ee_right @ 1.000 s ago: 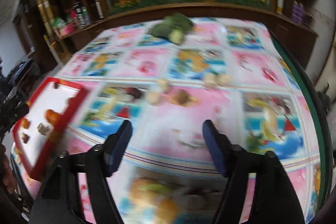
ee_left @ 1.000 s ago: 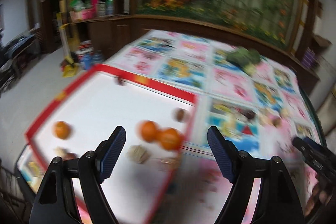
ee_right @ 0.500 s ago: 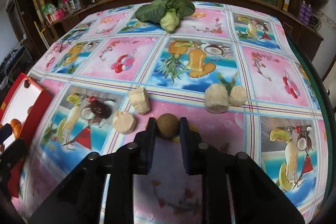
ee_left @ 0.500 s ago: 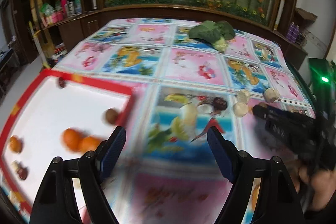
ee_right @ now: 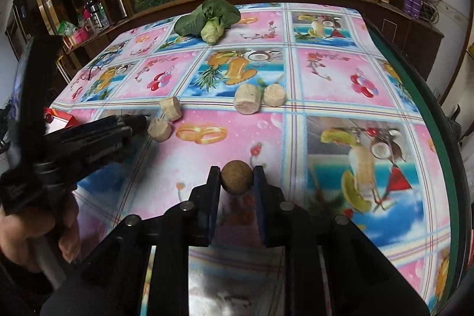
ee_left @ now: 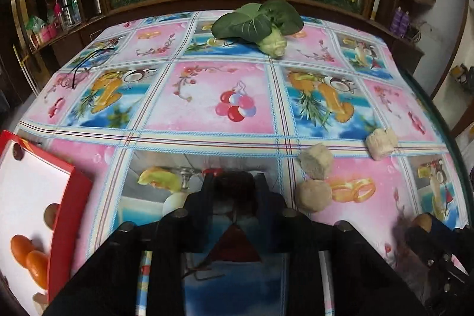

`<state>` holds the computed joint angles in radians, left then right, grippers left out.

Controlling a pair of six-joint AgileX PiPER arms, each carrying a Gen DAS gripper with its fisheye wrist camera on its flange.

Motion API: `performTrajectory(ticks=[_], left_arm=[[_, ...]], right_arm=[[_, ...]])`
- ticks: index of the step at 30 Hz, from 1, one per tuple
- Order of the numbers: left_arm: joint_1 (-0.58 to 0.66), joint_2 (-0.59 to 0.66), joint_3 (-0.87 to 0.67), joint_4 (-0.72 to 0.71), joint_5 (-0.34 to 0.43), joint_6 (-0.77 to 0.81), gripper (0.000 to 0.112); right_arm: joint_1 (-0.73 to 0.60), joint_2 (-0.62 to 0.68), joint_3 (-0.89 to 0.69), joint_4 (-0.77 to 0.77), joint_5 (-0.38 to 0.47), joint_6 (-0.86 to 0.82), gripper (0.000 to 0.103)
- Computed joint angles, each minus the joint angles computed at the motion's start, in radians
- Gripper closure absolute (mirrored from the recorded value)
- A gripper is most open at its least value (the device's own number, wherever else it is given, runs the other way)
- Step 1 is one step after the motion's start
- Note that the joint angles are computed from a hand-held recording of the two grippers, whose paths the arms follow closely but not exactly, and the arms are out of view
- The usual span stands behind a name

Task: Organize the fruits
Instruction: 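Grasp a brown round fruit with the right tool while the left tool grasps a red date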

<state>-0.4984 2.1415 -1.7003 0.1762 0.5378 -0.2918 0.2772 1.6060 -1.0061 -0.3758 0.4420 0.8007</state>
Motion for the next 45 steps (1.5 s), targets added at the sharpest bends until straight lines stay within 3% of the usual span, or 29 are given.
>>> performTrajectory(ticks=[10,18,30,45], left_arm=[[-0.012,-0.219,0.309,0.019,-0.118,-0.022,0.088],[-0.036,-0.356,0.489,0.032,-0.156,-0.041,0.088],[0.001,-0.485,0.628,-0.009,-0.189,-0.001,0.088],[0.039,-0.571,0.716,-0.021,-0.213,0.022,0.088]], right_arm=[[0.096,-0.112,0.080,-0.139,0.025,0.173,0.080],[0.233,-0.162,0.107,-0.304,0.127,0.424,0.080],[0.385,-0.177,0.082,-0.383,0.239,0.562,0.080],[0.466,-0.165,0.049,-0.411,0.283,0.612,0.080]])
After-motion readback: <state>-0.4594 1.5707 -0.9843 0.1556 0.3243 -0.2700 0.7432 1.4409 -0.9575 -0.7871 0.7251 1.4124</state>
